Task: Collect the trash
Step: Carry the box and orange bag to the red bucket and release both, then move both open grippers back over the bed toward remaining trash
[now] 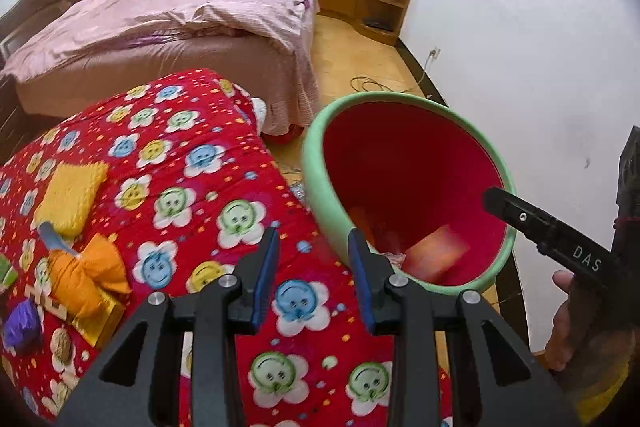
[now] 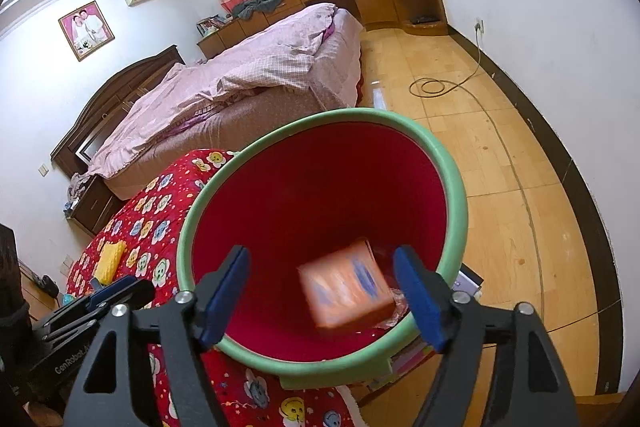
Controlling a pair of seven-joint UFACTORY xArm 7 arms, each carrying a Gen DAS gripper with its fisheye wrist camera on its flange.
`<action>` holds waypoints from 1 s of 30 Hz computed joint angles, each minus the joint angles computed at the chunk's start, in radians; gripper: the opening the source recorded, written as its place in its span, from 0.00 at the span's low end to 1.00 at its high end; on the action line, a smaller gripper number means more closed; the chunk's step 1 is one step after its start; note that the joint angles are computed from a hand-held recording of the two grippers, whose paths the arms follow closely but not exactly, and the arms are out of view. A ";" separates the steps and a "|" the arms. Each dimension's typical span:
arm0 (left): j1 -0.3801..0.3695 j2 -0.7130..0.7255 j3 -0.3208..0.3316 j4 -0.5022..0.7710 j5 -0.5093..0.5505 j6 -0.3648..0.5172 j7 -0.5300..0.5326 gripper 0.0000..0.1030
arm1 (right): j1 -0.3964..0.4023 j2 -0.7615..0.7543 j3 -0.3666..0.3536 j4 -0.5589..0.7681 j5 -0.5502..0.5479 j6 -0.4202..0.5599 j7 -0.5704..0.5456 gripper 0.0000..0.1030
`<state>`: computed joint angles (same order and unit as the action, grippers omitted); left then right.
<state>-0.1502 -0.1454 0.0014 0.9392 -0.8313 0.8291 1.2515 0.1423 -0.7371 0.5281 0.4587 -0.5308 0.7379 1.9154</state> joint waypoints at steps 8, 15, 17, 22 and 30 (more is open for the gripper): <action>0.038 -0.014 0.034 0.014 0.005 0.028 -0.007 0.34 | 0.000 0.022 0.028 0.047 -0.012 0.019 0.017 0.75; 0.091 -0.012 0.067 0.039 0.009 0.036 -0.022 0.34 | -0.005 0.080 0.056 0.116 -0.052 0.023 0.042 0.77; 0.108 -0.006 0.078 0.049 0.007 0.040 -0.027 0.34 | -0.010 0.104 0.064 0.135 -0.073 0.007 0.058 0.77; 0.158 0.024 0.098 0.088 0.006 0.049 -0.038 0.34 | -0.021 0.224 0.069 0.222 -0.143 -0.025 0.066 0.78; 0.247 0.103 0.111 0.172 0.003 0.049 -0.072 0.34 | 0.016 0.409 0.048 0.364 -0.291 -0.029 0.121 0.78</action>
<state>0.0968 -0.0420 0.1129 1.1110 -0.8280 0.8779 1.1794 0.1585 -0.3278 0.5758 0.8226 -0.8218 0.7088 2.0359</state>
